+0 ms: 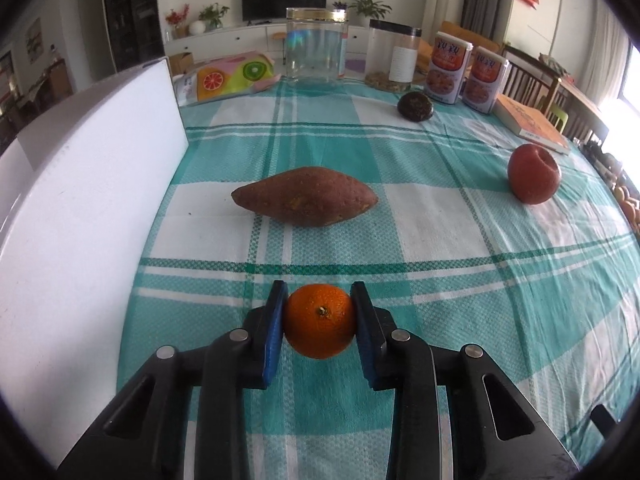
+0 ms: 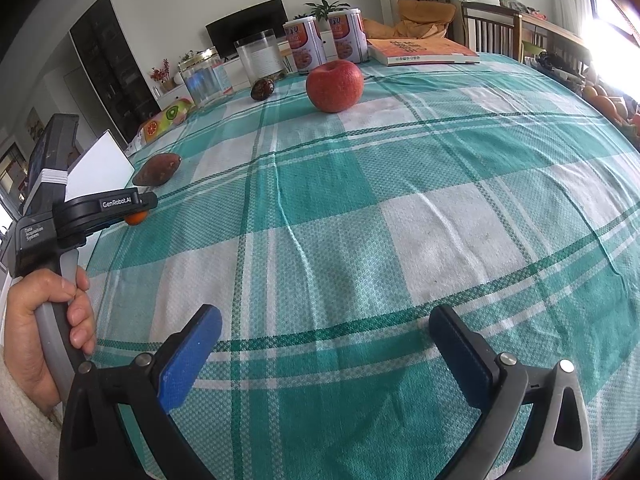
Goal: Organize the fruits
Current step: 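Close the right tool on the red sweet potato while the left tool holds the orange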
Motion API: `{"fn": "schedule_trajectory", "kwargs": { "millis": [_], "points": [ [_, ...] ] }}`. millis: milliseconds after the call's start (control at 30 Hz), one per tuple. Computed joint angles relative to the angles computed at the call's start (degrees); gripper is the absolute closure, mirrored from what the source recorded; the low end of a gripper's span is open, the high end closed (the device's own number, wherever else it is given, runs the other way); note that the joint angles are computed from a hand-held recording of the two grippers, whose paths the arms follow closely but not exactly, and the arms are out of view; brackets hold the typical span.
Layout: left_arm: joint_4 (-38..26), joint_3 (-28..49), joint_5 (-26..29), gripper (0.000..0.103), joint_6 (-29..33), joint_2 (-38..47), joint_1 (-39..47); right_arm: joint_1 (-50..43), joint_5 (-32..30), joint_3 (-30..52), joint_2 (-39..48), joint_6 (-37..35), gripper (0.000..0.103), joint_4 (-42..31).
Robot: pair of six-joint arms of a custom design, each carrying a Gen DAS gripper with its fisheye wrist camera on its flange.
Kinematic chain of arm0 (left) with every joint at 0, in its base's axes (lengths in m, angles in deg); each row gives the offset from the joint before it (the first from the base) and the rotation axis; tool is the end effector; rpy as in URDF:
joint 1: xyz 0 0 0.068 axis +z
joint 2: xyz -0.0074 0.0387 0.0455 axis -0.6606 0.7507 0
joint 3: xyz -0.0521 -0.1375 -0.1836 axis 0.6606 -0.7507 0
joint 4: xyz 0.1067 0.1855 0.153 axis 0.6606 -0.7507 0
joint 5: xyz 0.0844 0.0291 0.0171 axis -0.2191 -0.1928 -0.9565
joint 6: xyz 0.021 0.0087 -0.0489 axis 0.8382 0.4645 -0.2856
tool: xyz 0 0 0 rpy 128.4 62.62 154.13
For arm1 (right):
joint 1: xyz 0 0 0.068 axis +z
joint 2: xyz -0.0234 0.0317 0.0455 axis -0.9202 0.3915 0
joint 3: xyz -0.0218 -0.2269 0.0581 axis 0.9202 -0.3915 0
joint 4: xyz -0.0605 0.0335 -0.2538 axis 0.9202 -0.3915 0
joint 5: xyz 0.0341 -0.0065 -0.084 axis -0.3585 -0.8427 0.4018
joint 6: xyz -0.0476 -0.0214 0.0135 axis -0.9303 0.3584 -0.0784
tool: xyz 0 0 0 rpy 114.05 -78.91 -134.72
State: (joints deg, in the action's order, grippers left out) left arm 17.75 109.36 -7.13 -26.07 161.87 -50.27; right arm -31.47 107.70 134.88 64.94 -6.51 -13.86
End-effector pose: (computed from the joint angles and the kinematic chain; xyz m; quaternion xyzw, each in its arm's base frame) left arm 0.3936 -0.0648 0.1748 0.0836 0.9403 -0.0653 0.3233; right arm 0.2348 0.1506 0.1644 0.1698 0.9279 0.0461 0.3288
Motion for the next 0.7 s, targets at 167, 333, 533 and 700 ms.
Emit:
{"fn": "schedule_trajectory", "kwargs": {
  "millis": [167, 333, 533, 700],
  "points": [
    [-3.80, -10.64, 5.78, 0.070, 3.52, -11.70, -0.33, 0.21, 0.13, 0.07, 0.07, 0.14, 0.000, -0.18],
    [-4.45, -20.71, 6.81, 0.070, 9.71, -21.01, -1.78, 0.36, 0.34, 0.15, 0.19, 0.26, 0.000, -0.26],
    [-1.06, -25.36, 6.93, 0.046, 12.12, -22.02, -0.63, 1.11, 1.53, 1.12, 1.41, 0.12, 0.000, -1.37],
    [3.33, -30.06, 5.19, 0.029, 13.07, -24.59, -0.25, 0.79, 0.82, 0.46, 0.69, -0.40, 0.000, -0.80]
  ]
}}
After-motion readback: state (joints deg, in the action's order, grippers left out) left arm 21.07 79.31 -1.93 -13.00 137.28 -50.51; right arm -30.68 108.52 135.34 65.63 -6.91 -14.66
